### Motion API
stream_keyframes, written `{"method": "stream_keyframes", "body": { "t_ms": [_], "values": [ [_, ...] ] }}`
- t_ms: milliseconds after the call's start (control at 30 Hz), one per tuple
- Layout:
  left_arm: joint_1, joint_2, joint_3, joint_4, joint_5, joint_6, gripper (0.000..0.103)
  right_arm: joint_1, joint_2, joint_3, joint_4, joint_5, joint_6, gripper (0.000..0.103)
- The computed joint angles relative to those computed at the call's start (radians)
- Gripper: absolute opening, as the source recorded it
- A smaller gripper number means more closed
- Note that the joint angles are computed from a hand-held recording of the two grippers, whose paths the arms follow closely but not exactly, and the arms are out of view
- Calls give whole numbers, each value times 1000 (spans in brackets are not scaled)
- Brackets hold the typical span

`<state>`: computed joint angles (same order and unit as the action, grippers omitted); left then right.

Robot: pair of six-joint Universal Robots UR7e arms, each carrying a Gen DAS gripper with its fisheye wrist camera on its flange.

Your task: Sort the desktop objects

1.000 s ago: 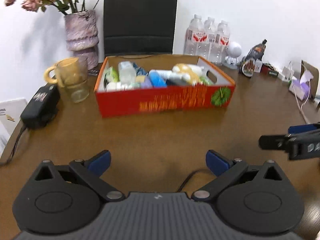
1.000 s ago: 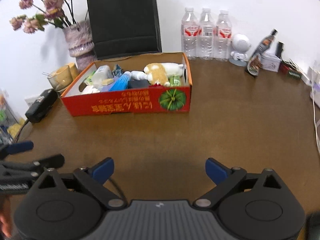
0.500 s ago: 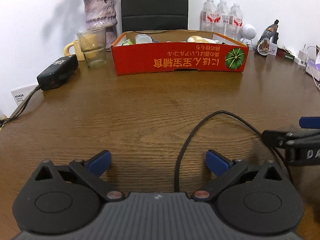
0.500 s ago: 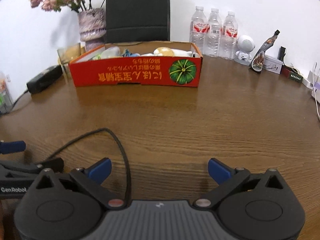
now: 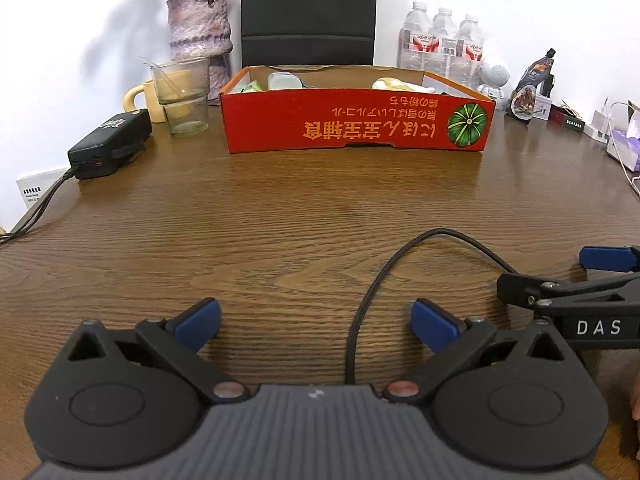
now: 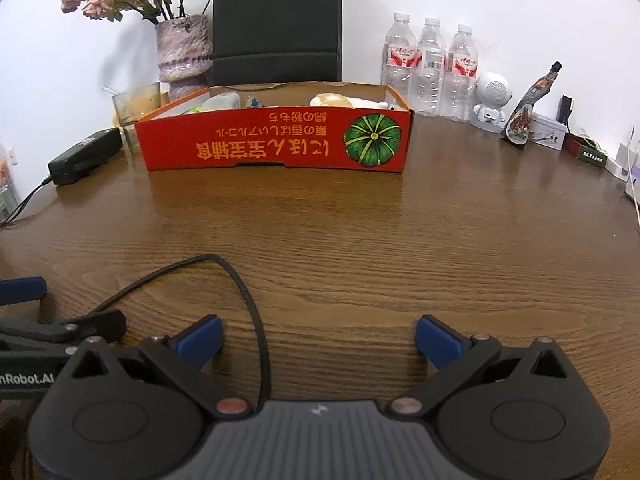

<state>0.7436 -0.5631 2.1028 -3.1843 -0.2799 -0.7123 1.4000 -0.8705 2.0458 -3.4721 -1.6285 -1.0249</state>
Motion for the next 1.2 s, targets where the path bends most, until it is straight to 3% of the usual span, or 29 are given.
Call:
{"method": "stream_keyframes", "body": {
  "t_ms": [1200],
  "values": [
    [0, 3, 3, -14, -2, 2, 103, 0, 0, -4, 4, 2, 3, 103]
  ]
}}
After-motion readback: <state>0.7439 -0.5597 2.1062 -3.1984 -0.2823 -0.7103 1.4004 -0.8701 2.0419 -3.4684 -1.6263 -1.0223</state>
